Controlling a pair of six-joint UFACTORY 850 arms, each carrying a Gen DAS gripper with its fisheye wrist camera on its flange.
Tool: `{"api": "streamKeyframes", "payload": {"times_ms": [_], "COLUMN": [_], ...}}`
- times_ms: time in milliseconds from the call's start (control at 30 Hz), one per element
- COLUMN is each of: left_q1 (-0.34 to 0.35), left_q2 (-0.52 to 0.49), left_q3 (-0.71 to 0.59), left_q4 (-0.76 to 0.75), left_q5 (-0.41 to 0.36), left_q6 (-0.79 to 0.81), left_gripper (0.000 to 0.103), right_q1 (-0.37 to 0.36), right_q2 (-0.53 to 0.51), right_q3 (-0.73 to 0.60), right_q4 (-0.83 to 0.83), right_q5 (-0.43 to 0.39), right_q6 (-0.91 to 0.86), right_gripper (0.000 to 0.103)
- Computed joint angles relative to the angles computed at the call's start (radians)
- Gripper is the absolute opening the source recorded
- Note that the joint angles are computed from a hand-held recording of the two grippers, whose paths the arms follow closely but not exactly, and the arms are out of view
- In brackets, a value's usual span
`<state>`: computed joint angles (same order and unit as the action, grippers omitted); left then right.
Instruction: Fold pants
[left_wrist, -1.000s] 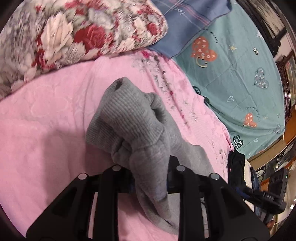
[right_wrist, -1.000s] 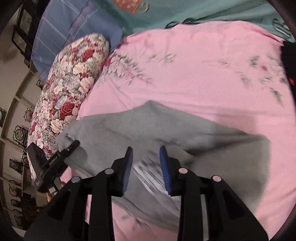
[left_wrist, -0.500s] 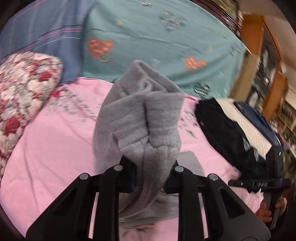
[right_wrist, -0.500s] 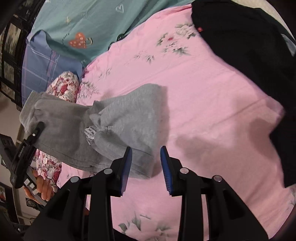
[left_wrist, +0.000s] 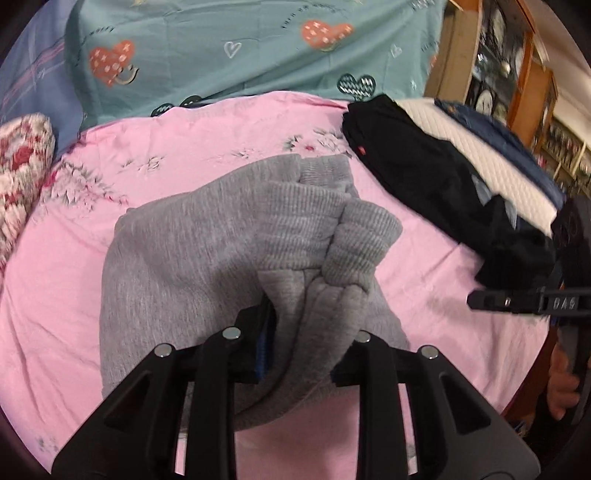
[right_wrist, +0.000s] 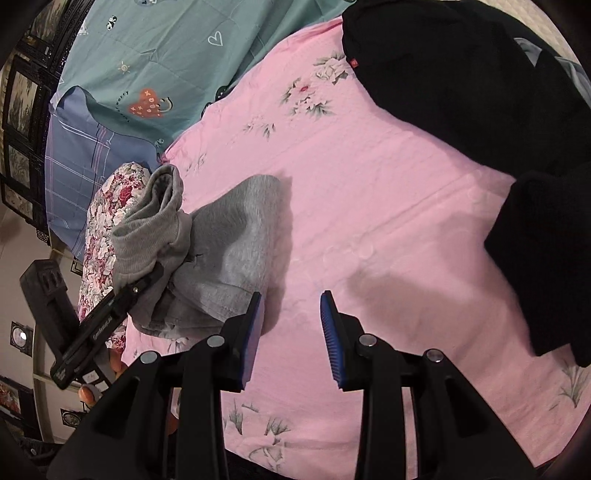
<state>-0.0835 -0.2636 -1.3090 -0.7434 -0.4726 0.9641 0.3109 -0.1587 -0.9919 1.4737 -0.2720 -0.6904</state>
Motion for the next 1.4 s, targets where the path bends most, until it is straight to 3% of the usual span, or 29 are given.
{"api": "streamKeyframes", "payload": {"times_ms": [133, 200, 333, 433, 467, 500, 567, 733, 833, 900, 1067, 1133, 1267, 1333, 1400], "left_q1": [-0.013, -0.025, -0.028, -0.021, -0.017, -0.013, -0.009, -0.006, 0.050, 0.099, 0.186, 0.213, 0.236, 0.229, 0.217], "left_q2": [0.004, 0.007, 0.015, 0.028, 0.027, 0.020, 0.032, 0.043, 0.044, 0.044, 0.017, -0.009, -0.038, -0.067, -0.096], "left_q3": [0.008, 0.013, 0.013, 0.005, -0.005, -0.023, -0.022, -0.051, -0.071, -0.083, -0.117, -0.133, -0.118, -0.120, -0.125], "left_q4": [0.058, 0.099, 0.155, 0.160, 0.141, 0.110, -0.052, -0.208, -0.307, -0.354, -0.285, -0.267, -0.286, -0.266, -0.229], "left_q5": [0.026, 0.054, 0.077, 0.080, 0.067, 0.037, 0.014, -0.123, -0.253, -0.294, -0.219, -0.242, -0.290, -0.331, -0.356], "left_q6": [-0.042, -0.059, -0.098, -0.101, -0.082, -0.048, 0.132, 0.309, 0.343, 0.308, 0.083, 0.011, -0.010, -0.030, -0.048], "left_gripper": [0.024, 0.025, 0.025, 0.028, 0.034, 0.056, 0.087, 0.091, 0.093, 0.098, 0.098, 0.096, 0.092, 0.084, 0.062], "right_q1": [0.013, 0.021, 0.037, 0.051, 0.054, 0.057, 0.059, 0.048, 0.023, 0.012, 0.023, 0.044, 0.106, 0.124, 0.131], "right_q2": [-0.017, -0.021, -0.049, -0.067, -0.072, -0.076, -0.075, -0.021, 0.014, 0.017, -0.083, -0.153, -0.283, -0.351, -0.390], "right_q3": [-0.050, -0.078, -0.184, -0.248, -0.261, -0.272, -0.276, -0.206, -0.161, -0.156, -0.280, -0.379, -0.576, -0.664, -0.698], "right_q4": [-0.107, -0.156, -0.394, -0.484, -0.488, -0.490, -0.420, -0.272, -0.193, -0.183, -0.259, -0.330, -0.607, -0.755, -0.849], "right_q5": [0.008, 0.030, 0.061, 0.061, 0.059, 0.057, 0.052, 0.094, 0.106, 0.097, -0.038, -0.091, -0.101, -0.151, -0.203], "right_q6": [0.078, 0.110, 0.277, 0.308, 0.297, 0.289, 0.212, 0.088, 0.041, 0.033, 0.055, 0.089, 0.286, 0.409, 0.510], "right_gripper": [0.034, 0.042, 0.046, 0.046, 0.046, 0.046, 0.046, 0.046, 0.046, 0.046, 0.046, 0.046, 0.042, 0.033, 0.030]}}
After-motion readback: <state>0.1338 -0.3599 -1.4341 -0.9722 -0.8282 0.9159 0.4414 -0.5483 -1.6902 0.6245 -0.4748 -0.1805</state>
